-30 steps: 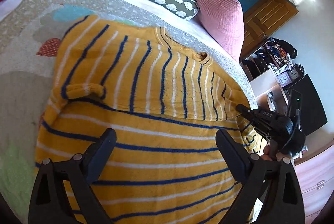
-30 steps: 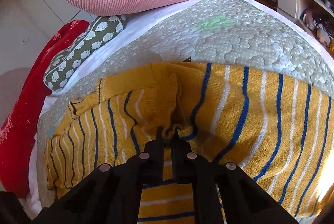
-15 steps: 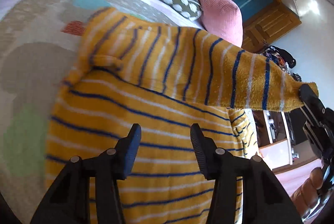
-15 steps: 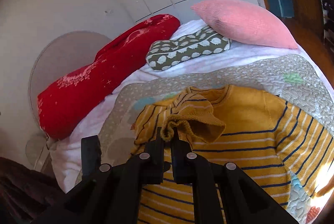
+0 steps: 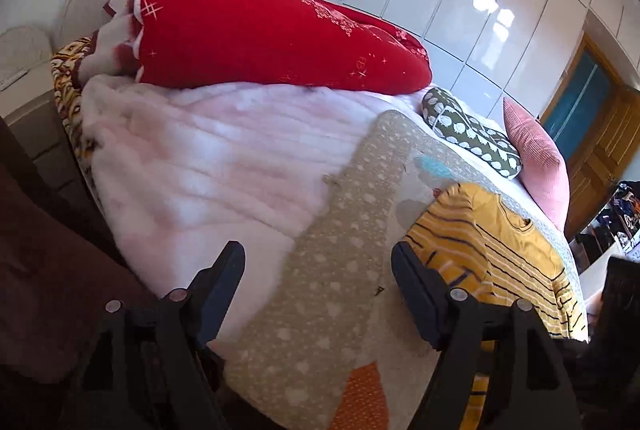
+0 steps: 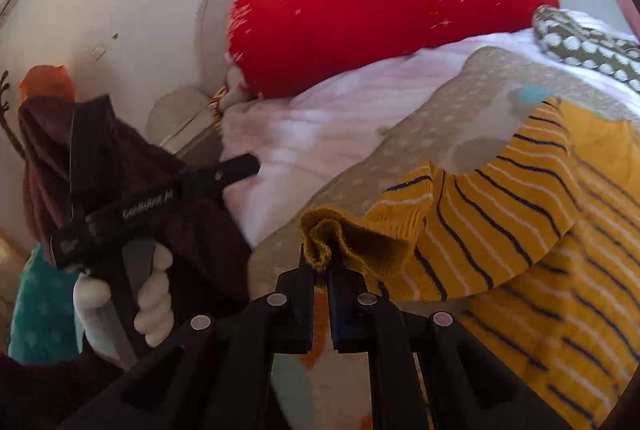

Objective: Fold small clothes
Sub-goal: 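Pull the sweater open with the right gripper and release it flat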

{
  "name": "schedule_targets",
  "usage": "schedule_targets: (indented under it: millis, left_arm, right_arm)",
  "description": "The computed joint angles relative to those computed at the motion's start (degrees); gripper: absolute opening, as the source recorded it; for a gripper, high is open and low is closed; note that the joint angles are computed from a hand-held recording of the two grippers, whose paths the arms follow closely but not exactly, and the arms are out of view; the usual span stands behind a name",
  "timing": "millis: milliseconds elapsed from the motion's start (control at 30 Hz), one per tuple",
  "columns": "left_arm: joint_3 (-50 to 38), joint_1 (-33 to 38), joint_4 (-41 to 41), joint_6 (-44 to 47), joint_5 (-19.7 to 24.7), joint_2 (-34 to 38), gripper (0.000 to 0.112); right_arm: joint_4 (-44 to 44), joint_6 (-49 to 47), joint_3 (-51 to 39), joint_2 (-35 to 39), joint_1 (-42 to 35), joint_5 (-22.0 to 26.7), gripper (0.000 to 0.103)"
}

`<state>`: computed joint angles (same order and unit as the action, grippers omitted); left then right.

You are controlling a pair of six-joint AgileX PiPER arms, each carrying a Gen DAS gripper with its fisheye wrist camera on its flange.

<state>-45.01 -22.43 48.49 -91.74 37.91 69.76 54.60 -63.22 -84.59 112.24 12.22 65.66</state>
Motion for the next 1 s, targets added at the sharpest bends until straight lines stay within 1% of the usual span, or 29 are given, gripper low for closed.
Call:
schedule_targets:
  millis: [33, 67, 133, 200, 267, 333, 400, 433, 467, 500, 567, 633, 700, 733, 767, 800, 833, 867, 933, 967, 1000]
  left_arm:
    - [0.3, 0.1, 0.0, 0.1, 0.3, -0.4, 0.076]
    - [0.3, 0.6, -0.7, 0.7, -0.1, -0.7, 0.076]
    - [-0.3, 0.7, -1.6, 1.0, -1.7, 0.2, 0.076]
    - [-0.8, -1.7, -0.8, -0.4, -1.1, 0.7, 0.076]
    - [-2.5, -5.2, 1.1, -1.6, 0.7, 2.6, 0.076]
    - [-4.3, -7.9, 3.2, -2.5, 1.2, 5.7, 0.079]
    - [-6.2, -10.0, 4.2, -3.0, 1.1, 9.6, 0.081]
    - [-6.8, -10.4, 3.7, -2.8, 0.4, 11.5, 0.081]
    - [-7.3, -10.4, 2.4, -2.1, -1.1, 13.4, 0.081]
    - [-7.6, -10.1, 0.7, -1.1, -3.2, 15.3, 0.081]
    - [-8.6, -9.6, -3.5, 1.9, -6.3, 19.5, 0.081]
    - [-10.1, -9.9, -5.7, 4.3, -6.6, 23.9, 0.081]
    - [-12.7, -10.5, -7.4, 7.0, -4.6, 28.3, 0.080]
    - [-14.5, -10.7, -8.7, 8.6, -2.1, 30.4, 0.074]
    - [-16.5, -11.2, -8.5, 8.7, 1.5, 32.2, 0.057]
    - [-17.5, -11.2, -8.2, 8.8, 3.5, 32.8, 0.049]
    - [-18.0, -10.7, -8.6, 9.0, 4.5, 32.5, 0.046]
    - [-18.7, -10.5, -8.5, 8.5, 6.7, 32.3, 0.039]
    - [-20.3, -11.2, -5.9, 5.4, 13.7, 31.8, 0.037]
    - [-20.3, -11.8, -4.4, 4.1, 15.9, 30.8, 0.037]
    - [-19.2, -12.4, -3.6, 3.3, 15.9, 28.9, 0.037]
  right_arm:
    - [0.6, -1.3, 2.5, 0.1, 1.3, 0.4, 0.007]
    - [0.7, -2.3, 4.8, 0.3, 2.5, 0.3, 0.010]
    - [-0.3, -2.8, 8.4, 1.3, 4.4, -0.7, 0.012]
    - [-1.6, -3.1, 12.1, 1.5, 4.9, -2.8, 0.015]
    - [-1.4, -5.4, 16.1, 0.1, 3.0, -3.8, 0.015]
    - [-0.7, -9.3, 19.8, -2.2, -1.1, -3.1, 0.020]
    - [-0.7, -13.6, 23.5, -5.2, -6.4, -2.7, 0.035]
    - [-1.0, -15.4, 25.0, -6.6, -9.2, -2.5, 0.039]
    - [-1.4, -16.9, 26.2, -7.8, -12.0, -2.2, 0.045]
    - [-2.1, -17.8, 27.3, -9.0, -15.0, -1.7, 0.047]
    - [-3.1, -20.3, 29.2, -10.3, -22.0, -0.9, 0.047]
    - [-3.2, -22.3, 29.8, -10.7, -29.5, 0.3, 0.047]
    - [-2.4, -22.9, 29.5, -10.8, -36.1, 0.7, 0.047]
    - [-2.1, -23.0, 28.9, -10.3, -39.8, 1.0, 0.047]
    - [-1.9, -22.0, 27.4, -10.0, -43.0, 1.8, 0.047]
    - [-1.3, -21.5, 26.5, -9.5, -45.9, 1.7, 0.048]
    - [-0.7, -21.2, 25.7, -9.1, -48.5, 1.1, 0.048]
    - [-0.1, -20.9, 24.9, -8.8, -50.8, 0.1, 0.048]
    - [0.7, -20.2, 24.0, -8.4, -54.3, -2.8, 0.050]
    - [1.0, -19.2, 22.8, -7.6, -55.5, -3.5, 0.051]
    - [0.7, -18.0, 21.4, -6.5, -57.0, -3.6, 0.051]
